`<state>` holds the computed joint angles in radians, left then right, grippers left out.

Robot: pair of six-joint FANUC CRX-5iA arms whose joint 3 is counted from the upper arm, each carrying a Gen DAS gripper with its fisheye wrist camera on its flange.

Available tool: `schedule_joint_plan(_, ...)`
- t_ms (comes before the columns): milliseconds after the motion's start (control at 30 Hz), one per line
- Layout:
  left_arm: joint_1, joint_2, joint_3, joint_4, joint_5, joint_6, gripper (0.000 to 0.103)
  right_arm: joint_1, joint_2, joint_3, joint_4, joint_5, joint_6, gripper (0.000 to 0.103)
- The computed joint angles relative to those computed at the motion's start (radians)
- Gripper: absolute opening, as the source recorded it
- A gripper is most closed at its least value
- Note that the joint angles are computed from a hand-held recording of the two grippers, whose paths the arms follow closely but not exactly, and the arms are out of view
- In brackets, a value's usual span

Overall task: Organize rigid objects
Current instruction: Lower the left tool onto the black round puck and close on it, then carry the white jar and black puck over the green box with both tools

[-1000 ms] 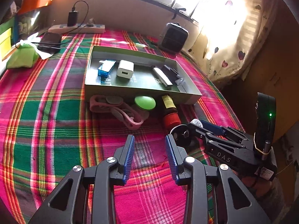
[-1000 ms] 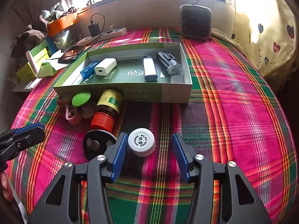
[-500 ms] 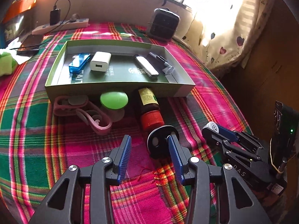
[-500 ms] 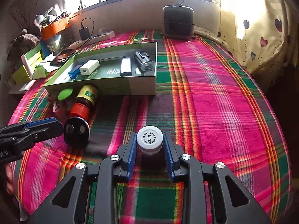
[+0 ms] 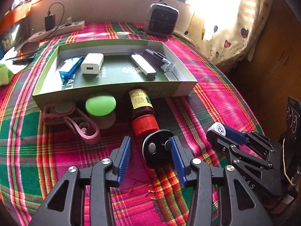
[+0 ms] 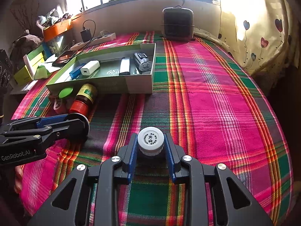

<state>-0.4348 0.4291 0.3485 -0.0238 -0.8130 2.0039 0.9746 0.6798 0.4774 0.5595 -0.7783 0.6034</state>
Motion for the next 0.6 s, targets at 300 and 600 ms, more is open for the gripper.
schedule_joint_plan(300,-0.012,0.007,0.018,-0.04,-0.01,0.034,0.041,0.001,0.001,0.0,0.004,-0.003,0.0,0.029)
schedule_joint_plan(600,-0.002,-0.026,-0.04,-0.013,0.031,0.042,0.028,0.001,0.003,0.003,0.005,-0.006,0.001,0.029)
